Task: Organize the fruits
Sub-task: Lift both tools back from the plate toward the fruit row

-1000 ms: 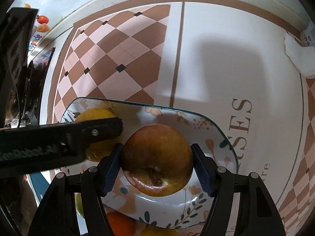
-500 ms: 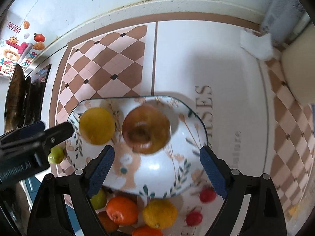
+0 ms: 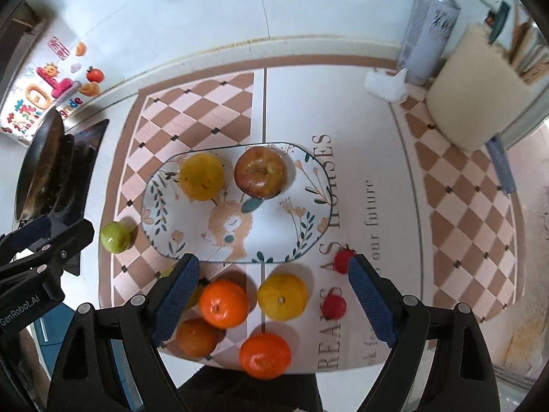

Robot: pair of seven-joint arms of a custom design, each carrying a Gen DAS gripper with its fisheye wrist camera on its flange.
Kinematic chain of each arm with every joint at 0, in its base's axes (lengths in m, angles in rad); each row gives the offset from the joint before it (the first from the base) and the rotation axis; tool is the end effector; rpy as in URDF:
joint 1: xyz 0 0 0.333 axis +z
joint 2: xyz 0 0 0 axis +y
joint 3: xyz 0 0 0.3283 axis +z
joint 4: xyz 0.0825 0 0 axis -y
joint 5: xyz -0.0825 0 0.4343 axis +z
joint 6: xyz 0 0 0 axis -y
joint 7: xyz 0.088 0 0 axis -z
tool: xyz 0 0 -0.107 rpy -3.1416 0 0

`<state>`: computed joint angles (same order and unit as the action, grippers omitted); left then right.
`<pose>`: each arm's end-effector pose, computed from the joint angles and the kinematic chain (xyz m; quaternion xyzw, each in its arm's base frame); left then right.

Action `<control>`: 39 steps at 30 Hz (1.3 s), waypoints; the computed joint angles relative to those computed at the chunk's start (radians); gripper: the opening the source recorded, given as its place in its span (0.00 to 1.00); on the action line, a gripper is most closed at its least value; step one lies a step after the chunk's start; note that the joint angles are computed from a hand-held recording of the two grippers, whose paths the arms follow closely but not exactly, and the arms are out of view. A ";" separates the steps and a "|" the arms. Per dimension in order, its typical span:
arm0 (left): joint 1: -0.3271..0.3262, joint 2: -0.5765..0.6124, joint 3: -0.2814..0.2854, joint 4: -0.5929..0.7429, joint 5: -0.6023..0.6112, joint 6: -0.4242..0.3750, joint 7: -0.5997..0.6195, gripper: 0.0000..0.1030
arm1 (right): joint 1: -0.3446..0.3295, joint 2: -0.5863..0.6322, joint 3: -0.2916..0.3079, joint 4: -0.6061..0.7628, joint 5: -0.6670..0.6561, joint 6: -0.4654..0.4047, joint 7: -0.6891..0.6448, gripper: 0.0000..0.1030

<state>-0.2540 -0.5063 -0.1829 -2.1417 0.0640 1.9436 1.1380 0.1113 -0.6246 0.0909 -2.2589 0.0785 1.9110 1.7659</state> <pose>0.4213 -0.2098 0.6352 -0.6939 0.7004 -0.1133 0.1229 0.4169 0.0994 0.6221 -0.6938 0.7069 -0.0668 0.1202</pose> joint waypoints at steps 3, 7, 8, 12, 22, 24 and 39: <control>-0.004 -0.054 -0.002 -0.016 0.006 0.000 -0.004 0.82 | 0.002 -0.049 0.007 -0.006 0.001 -0.009 0.014 0.88; -0.011 -0.123 0.000 -0.037 0.015 0.010 -0.002 0.82 | 0.001 -0.126 0.018 -0.009 0.000 -0.027 0.032 0.88; -0.014 -0.135 0.001 -0.038 0.014 0.007 0.000 0.82 | 0.000 -0.142 0.022 -0.007 -0.002 -0.030 0.034 0.88; -0.025 -0.186 0.006 -0.046 0.008 0.003 0.005 0.82 | 0.000 -0.186 0.029 0.010 0.003 -0.042 0.039 0.88; -0.047 -0.246 0.017 -0.056 -0.034 -0.010 -0.002 0.82 | 0.005 -0.259 0.022 0.016 0.063 -0.067 0.054 0.88; -0.048 -0.236 0.019 -0.058 -0.039 -0.011 -0.001 0.82 | 0.000 -0.262 0.017 0.008 0.072 -0.066 0.058 0.89; -0.032 0.007 0.066 -0.141 -0.246 -0.026 -0.027 0.99 | -0.041 -0.090 -0.080 -0.230 0.210 0.008 0.044 0.81</control>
